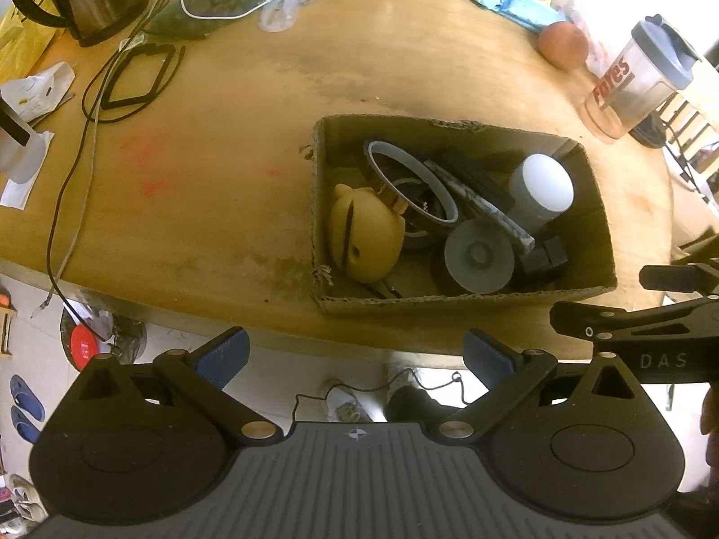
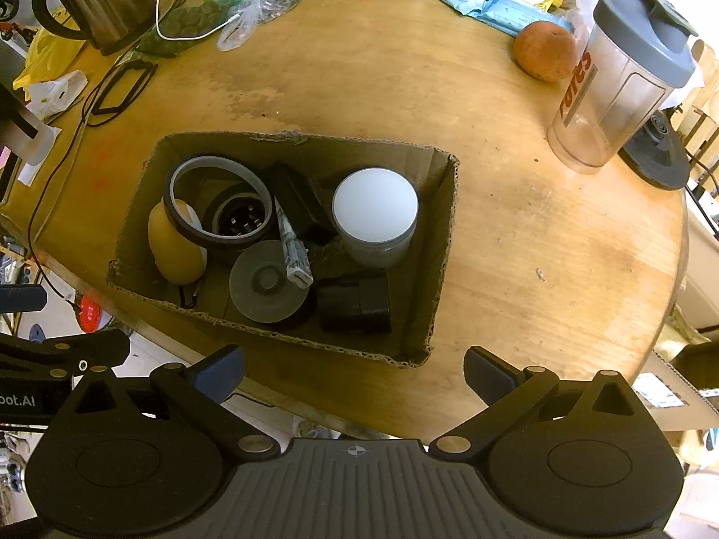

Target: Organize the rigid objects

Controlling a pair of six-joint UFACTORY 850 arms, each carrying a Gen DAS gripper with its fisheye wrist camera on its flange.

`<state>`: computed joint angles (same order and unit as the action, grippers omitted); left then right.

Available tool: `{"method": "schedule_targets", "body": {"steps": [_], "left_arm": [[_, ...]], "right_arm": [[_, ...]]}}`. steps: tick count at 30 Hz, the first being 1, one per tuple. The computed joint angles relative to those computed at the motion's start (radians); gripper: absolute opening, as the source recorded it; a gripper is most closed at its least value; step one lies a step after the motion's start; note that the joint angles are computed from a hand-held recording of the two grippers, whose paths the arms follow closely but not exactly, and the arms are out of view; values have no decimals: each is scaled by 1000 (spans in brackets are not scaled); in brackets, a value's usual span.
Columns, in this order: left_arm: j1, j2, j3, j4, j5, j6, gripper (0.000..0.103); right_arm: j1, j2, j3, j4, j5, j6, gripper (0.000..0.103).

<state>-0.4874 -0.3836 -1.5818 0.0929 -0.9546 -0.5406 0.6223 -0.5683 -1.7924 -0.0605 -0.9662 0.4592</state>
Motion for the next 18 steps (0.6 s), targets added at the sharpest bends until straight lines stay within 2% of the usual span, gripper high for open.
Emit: {"method": "schedule_targets", "body": {"steps": [13,18], "left_arm": [[16,-7,-5,-29,-5,12,103],[27,12,21,-63,50,7,103]], "right_arm": [[-1,-6,-7,0,-3,0,103],[-3,-10,-12,-1,-3,-2,103]]}}
